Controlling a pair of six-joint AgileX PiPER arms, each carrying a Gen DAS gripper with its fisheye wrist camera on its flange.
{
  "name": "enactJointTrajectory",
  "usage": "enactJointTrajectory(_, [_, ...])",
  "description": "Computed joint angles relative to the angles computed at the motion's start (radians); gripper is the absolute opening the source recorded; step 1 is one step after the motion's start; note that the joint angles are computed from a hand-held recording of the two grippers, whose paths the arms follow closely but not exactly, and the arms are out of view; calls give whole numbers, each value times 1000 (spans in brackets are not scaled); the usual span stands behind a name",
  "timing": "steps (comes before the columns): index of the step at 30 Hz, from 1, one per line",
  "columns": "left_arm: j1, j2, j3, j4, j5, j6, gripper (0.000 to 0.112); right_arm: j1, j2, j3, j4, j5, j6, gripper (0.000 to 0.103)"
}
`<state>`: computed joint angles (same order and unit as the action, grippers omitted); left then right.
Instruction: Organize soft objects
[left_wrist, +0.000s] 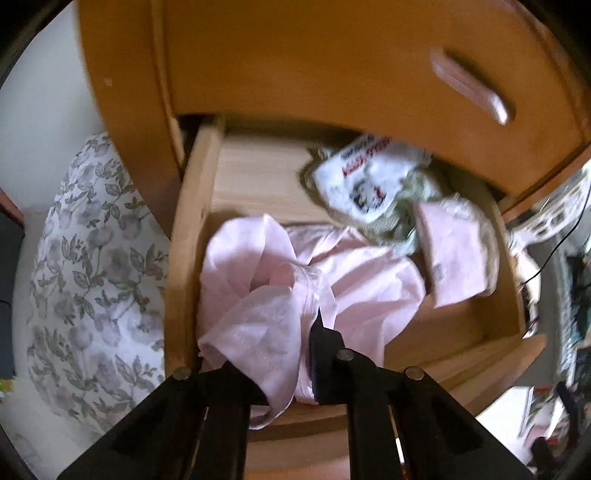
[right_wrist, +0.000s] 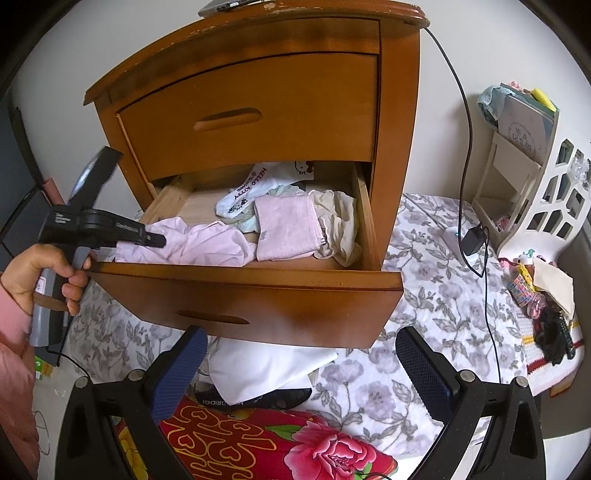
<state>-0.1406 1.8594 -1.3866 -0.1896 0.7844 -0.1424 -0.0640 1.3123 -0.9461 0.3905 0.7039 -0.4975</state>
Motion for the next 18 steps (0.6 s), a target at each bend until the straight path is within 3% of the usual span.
enactJointTrajectory(8, [33,-238,140,-41,-137,17,8,9,-32,5,-16,7,17,103])
enactJointTrajectory(18, [48,-470,170,33,-172,-34,8,27,-94,16,-35,24,45,103])
